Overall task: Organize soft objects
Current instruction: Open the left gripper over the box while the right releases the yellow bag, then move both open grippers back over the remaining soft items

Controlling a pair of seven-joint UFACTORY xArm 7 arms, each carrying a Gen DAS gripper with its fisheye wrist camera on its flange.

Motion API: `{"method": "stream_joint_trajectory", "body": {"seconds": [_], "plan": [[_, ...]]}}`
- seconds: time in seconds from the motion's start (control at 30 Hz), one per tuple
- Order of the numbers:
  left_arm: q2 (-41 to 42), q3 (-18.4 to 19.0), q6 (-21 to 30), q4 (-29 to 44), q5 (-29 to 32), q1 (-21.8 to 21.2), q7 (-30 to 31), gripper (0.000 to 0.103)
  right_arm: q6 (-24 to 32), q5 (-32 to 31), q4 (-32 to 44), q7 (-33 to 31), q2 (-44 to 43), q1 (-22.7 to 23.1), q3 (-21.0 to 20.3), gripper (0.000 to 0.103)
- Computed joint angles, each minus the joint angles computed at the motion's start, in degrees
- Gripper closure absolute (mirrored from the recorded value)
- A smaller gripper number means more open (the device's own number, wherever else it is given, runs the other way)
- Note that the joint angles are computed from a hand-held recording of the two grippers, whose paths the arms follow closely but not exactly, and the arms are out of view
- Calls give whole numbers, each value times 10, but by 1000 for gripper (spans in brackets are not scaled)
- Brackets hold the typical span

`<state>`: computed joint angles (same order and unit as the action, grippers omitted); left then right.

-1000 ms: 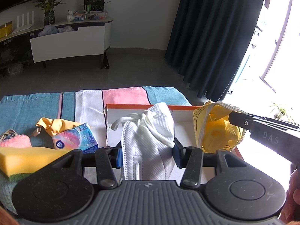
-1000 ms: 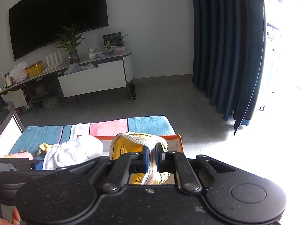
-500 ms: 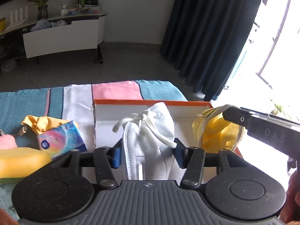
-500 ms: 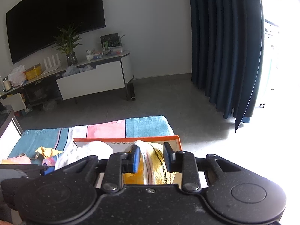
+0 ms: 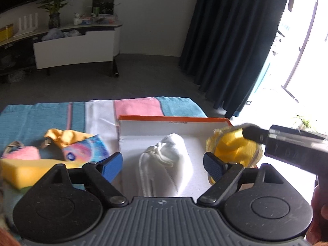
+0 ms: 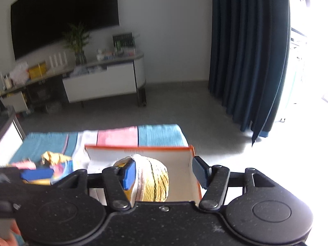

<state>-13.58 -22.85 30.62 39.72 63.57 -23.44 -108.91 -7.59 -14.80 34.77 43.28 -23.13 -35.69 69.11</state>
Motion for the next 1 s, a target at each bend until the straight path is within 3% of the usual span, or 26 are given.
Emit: {"method": "stream_joint_trajectory", "body": {"seconds": [0.17,0.3,0.4,0.43,0.5,0.53,0.63,0.7,0.83,1.0], "plan": [[-41,-11,23,-23,-41,-8,18,13,54,-15,-10,-5,14,86,-68,31],[-73,-26,28,-43,-69,-4,25,12,127,-34,-5,-20,47,164,-131,30],[-98,-40,31,-56,-89,0,32,12,101,-38,-22,-3,31,194,-160,30],[-106,-44,33,-61,-97,2,35,11,89,-43,-24,11,17,182,-150,30],[-123,-52,35,-70,-113,5,40,11,61,-69,-23,74,-53,109,-93,29],[-131,-56,35,-75,-121,8,42,11,55,-77,-19,86,-67,93,-85,24],[-161,-68,39,-90,-146,13,52,11,93,-73,0,71,-40,113,-104,22],[-187,-75,39,-103,-162,16,60,10,83,-80,-13,86,-50,125,-111,22],[-232,-89,47,-130,-204,18,79,9,55,-71,-34,83,-31,197,-154,22],[-291,-97,81,-170,-274,1,108,9,46,-69,-27,69,-22,227,-143,22]]}}
